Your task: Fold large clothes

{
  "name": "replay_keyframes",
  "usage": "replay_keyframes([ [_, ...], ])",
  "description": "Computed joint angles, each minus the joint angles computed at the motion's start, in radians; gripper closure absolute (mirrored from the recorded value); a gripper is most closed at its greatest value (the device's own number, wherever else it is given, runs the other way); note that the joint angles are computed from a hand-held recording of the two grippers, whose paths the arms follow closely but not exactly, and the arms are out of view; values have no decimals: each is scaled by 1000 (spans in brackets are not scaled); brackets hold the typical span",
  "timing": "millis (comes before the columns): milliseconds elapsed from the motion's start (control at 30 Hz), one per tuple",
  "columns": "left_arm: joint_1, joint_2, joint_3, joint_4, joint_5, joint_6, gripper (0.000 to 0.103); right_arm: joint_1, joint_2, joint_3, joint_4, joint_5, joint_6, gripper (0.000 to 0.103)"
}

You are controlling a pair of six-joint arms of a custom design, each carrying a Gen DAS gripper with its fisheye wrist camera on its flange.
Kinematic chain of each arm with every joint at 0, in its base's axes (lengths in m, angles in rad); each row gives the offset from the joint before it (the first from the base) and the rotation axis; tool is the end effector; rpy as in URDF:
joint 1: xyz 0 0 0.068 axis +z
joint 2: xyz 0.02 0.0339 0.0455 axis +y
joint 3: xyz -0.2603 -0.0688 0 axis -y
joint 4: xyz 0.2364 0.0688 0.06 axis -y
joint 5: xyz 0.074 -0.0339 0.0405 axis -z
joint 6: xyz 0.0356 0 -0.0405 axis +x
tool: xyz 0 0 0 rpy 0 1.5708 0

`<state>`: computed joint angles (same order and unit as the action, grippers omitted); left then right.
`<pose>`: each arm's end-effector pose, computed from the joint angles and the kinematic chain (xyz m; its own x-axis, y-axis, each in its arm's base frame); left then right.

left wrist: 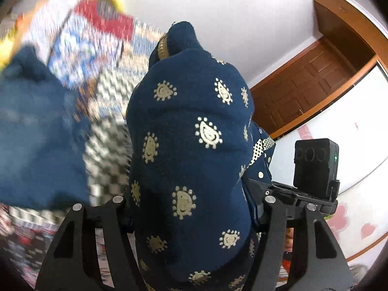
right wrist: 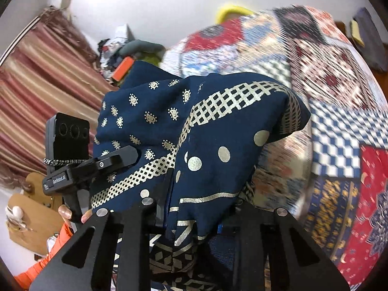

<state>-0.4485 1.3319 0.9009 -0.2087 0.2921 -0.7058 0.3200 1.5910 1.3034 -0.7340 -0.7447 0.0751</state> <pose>0.2523 -0.1328 0.2576 -0.8138 -0.2977 -0.4991 0.1256 0.7484 -0.6512 0.2974 0.1240 0.2788 -0.8499 -0.2235 -0.4772 -0.5048 0.6052 0.6156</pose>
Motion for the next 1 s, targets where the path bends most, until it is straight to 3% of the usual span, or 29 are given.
replay_keyframes([
  [100,71,-55,24,-82,23,58,39,80,22,49,55,34,81,79],
  [300,344,-74,37,-145,218,191,39,208,150,192,140,111,187,79],
  [400,474,-13,22,-114,322,219,40,266,269,315,143,153,230,79],
  [633,731,311,71,-62,538,281,40,343,595,656,50,207,293,79],
  [800,817,512,129,-77,572,384,39,358,865,996,-114,184,281,80],
  [900,831,555,111,-58,554,458,38,365,974,1133,-206,185,231,77],
  [1000,836,525,62,-21,536,476,35,368,897,972,-117,207,199,70],
])
